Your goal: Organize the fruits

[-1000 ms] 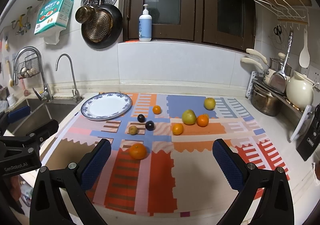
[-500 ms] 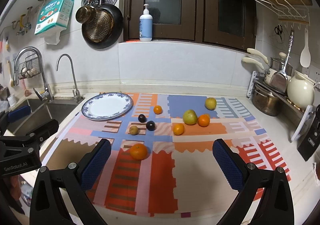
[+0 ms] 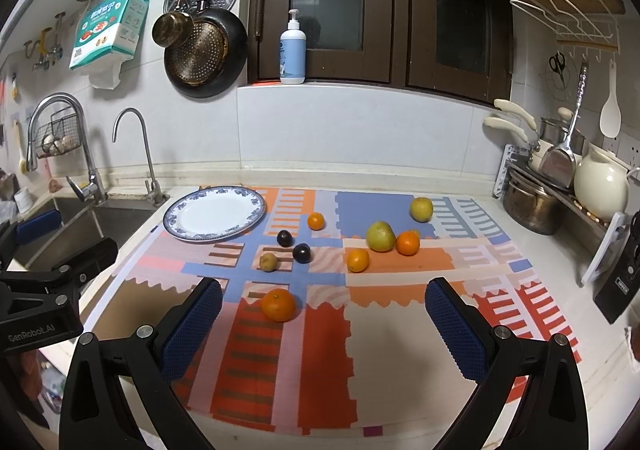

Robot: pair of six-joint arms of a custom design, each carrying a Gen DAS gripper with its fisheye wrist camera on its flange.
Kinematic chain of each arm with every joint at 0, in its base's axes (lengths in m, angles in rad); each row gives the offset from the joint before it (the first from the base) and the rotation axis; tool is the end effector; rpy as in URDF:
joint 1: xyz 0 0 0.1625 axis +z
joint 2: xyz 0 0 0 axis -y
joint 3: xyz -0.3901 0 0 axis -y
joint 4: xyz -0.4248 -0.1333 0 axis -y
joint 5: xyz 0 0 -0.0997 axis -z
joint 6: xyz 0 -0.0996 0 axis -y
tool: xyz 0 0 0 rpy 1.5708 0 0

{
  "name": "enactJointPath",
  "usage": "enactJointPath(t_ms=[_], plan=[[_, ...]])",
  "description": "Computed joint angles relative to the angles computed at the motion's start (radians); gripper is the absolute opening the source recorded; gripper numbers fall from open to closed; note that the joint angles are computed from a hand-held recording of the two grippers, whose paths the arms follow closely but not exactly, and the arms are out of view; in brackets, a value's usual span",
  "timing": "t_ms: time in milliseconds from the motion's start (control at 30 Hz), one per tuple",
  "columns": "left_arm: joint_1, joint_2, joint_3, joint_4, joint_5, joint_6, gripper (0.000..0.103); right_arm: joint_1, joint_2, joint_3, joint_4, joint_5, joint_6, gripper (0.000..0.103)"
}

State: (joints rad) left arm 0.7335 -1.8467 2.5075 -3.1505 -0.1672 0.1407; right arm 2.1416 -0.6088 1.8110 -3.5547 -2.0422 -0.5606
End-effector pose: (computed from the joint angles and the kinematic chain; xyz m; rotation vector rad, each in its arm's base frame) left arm -0.0699 -0.3747 0.3463 0.1718 1.8446 -1.2880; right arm 0.4017 -0.4626 -0.0034 1.1286 -2.2381 1.0308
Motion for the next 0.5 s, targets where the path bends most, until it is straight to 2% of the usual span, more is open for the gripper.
enactJointPath(t_ms=[367,500], plan=[[0.003,0.0,-0.004,-0.005,-0.003,0.008,0.103,0.013,0.016,-0.028,0.024,-0.011,0.006,0.102],[0.029,0.0,-0.021,-0.028,-0.025,0.046,0.102,0.012,0.025,-0.037,0.03,-0.011,0.006,0.102]])
